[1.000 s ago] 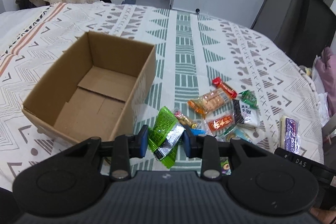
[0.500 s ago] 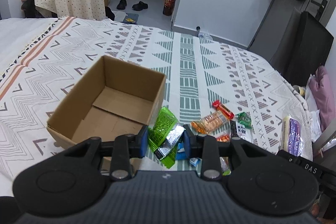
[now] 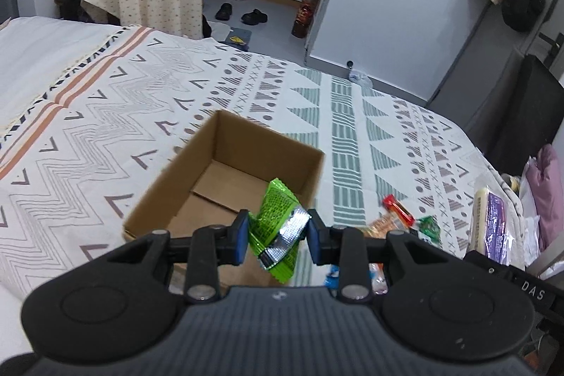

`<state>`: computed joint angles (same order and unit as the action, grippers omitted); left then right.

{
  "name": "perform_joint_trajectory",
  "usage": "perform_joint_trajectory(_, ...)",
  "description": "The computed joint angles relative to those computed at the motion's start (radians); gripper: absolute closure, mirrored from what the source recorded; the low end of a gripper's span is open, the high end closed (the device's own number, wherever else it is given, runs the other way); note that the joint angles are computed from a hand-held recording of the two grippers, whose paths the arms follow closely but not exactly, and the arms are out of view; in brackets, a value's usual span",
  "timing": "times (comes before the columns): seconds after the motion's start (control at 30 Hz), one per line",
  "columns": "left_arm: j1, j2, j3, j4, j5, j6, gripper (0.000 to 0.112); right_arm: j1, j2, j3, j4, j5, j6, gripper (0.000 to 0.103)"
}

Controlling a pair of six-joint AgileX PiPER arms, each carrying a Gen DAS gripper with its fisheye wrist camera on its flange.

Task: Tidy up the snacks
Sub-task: 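Carry both snacks over the cardboard box and open both tools to drop them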

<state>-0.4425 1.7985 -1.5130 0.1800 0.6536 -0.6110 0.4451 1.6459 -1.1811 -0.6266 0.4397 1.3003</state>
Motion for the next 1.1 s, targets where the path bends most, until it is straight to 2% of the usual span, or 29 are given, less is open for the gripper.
perform_joint_trajectory(0.27, 0.116, 0.003, 0.001, -0.089, -0.007, 0.103, 0.080, 0.063, 0.127, -0.169, 0.045, 0.034, -0.040, 0.072)
perform_joint_trajectory(0.63, 0.234, 0.092, -0.031, -0.297, -0.022, 0.297, 0.077, 0.117, 0.279, -0.409, 0.163, 0.106, -0.154, 0.072)
perform_joint_trajectory(0.77, 0.252, 0.114, -0.054, -0.308, 0.016, 0.308, 0.068, 0.131, 0.343, -0.504, 0.217, 0.130, -0.206, 0.072)
perform_joint_trajectory(0.9, 0.283, 0.107, -0.047, -0.324, 0.026, 0.327, 0.053, 0.136, 0.407, -0.598, 0.290, 0.150, -0.251, 0.072)
perform_joint_trajectory(1.0, 0.300, 0.099, -0.042, -0.304, 0.031, 0.312, 0.048, 0.143, 0.444, -0.652, 0.320, 0.158, -0.258, 0.071)
perform_joint_trajectory(1.1, 0.312, 0.095, -0.042, -0.288, 0.044, 0.301, 0.044, 0.140, 0.445, -0.638, 0.388, 0.084, -0.301, 0.067)
